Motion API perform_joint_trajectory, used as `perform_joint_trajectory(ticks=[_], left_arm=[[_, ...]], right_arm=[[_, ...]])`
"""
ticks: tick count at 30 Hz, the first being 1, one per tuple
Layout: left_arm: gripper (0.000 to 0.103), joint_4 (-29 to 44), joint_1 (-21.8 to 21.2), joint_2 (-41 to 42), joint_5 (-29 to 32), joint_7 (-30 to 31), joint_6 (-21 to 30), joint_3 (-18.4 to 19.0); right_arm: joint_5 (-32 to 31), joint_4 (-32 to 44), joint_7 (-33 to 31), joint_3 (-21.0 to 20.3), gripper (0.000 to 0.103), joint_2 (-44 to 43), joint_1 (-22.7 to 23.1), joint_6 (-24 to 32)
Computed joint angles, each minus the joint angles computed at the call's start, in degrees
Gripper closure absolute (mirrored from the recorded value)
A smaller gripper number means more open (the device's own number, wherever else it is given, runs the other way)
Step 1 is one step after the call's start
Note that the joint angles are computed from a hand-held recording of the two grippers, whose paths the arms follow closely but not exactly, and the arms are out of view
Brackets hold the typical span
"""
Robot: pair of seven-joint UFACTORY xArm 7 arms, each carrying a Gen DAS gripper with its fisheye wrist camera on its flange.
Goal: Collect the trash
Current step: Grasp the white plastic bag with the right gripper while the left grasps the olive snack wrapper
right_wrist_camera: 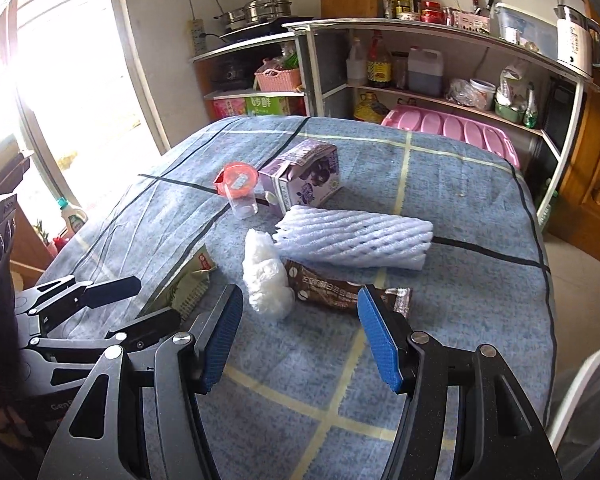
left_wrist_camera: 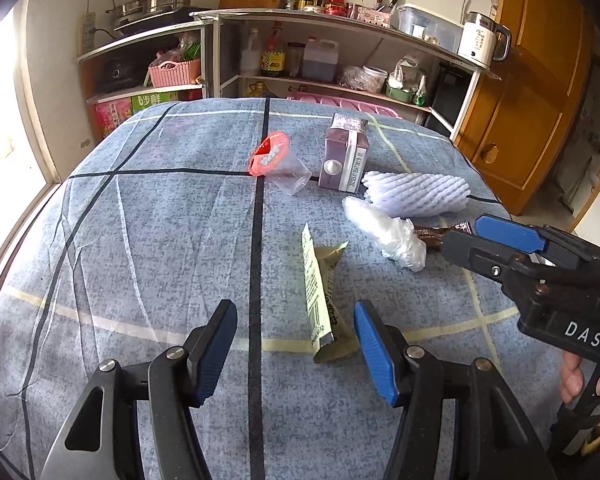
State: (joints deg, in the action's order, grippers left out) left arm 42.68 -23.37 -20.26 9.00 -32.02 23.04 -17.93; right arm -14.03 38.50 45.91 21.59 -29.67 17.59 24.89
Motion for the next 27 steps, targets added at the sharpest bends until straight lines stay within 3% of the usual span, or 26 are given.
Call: perform_joint_trajectory(ticks=[7, 18, 20, 22, 27], left_arm=[[0.043, 0.73, -1.02, 1.99, -2.79, 2.58, 0.12, 1.75], [0.043, 2.41, -1.05, 4.56, -2.59, 3.30, -0.99, 1.80], [0.047, 2.50, -1.11, 4.99, -2.83, 3.48, -1.61, 1.95], [0.057, 2.79, -0.66, 5.25, -2.26, 2.75, -1.60, 1.70], [0.071, 2.81, -0.63, 5.57, -2.34, 2.94, -2.08, 1.92]], right_arm=[[3.30, 2.19, -5.42, -3.77, 0.043, 6.13, 2.54, -3.02], [5.26, 3.26, -9.28, -4.86, 0.067, 8.81, 3.88, -3.22], [5.99, 3.03, -9.97, -5.22, 0.073, 8.68, 4.27, -3.56], [6.00, 3.05, -9.99, -4.94, 0.074, 8.71, 4.07, -3.54], [6.06, 2.81, -9.58, -4.56, 0.074, 8.62, 3.89, -3.91]])
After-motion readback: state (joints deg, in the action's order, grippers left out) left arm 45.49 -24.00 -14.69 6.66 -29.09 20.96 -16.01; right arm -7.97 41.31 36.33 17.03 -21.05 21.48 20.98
